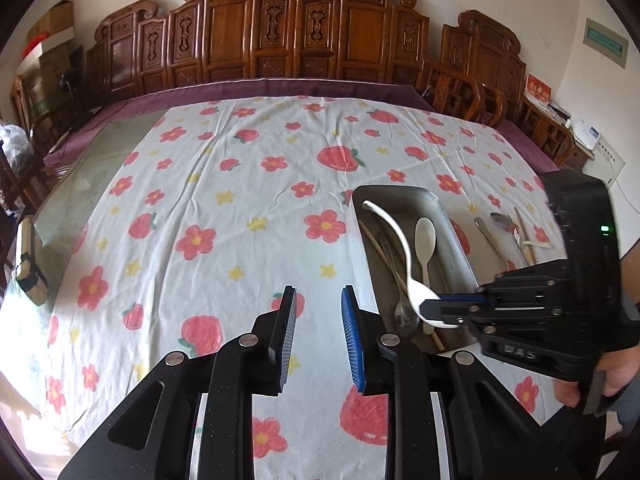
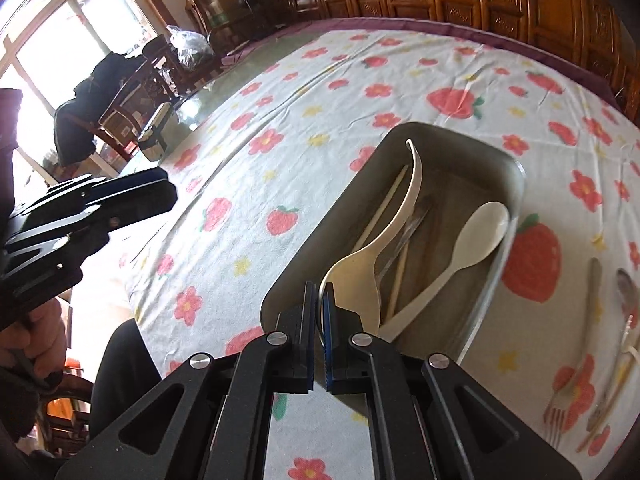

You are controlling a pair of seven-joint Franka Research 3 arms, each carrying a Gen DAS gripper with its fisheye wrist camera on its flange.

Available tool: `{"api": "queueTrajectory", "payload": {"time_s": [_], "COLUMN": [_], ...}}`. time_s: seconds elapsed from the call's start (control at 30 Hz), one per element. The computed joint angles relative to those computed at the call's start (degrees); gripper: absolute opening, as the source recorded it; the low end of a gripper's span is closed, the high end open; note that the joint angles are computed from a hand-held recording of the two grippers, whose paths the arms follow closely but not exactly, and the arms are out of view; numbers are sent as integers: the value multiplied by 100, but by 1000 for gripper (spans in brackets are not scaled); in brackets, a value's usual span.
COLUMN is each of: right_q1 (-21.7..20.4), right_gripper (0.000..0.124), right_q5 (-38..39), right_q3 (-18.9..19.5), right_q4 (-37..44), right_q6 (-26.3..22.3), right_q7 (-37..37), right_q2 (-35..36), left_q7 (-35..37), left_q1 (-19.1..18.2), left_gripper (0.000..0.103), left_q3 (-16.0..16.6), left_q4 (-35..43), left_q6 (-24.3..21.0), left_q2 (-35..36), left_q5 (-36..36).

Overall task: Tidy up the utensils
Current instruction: 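Lower the white plastic spoon into the metal tray and open the right tool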

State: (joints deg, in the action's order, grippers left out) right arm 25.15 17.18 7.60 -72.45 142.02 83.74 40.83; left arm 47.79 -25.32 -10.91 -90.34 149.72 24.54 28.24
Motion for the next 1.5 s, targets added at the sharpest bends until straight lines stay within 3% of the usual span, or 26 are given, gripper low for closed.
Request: {"api": "queueTrajectory", "payload": {"time_s": [0.17, 0.43, 0.77, 0.93, 1.27, 1.5], "right_q1": [21, 28, -234, -334, -241, -207], "right_gripper": [4, 8, 10, 11, 7, 7], "right_q5": [3, -42, 314, 543, 248, 151], "right_q3": [-11, -45, 144, 170, 17, -126], "right_q4": [361, 251, -1395, -1870, -1028, -1604], "right_q6": [-158, -44, 934, 1225, 936, 1360], "right_q7": [103, 100, -385, -564, -293, -142], "right_q2": [226, 151, -954, -1268, -626, -1046], "left_q7": [-6, 20, 64, 173, 238, 175], "left_q1": [7, -50, -161, -268, -392, -395], "left_gripper": [22, 22, 22, 27, 27, 28], "left_q3": [-10, -21, -53, -68, -19, -5], "left_q4": [-39, -11, 223, 464, 655, 636], "left_q6": [44, 33, -28, -79, -181, -204], "left_q2": [-21, -40, 54, 217, 365, 330], "left_q5": [-18, -2, 58, 45, -29, 29]}}
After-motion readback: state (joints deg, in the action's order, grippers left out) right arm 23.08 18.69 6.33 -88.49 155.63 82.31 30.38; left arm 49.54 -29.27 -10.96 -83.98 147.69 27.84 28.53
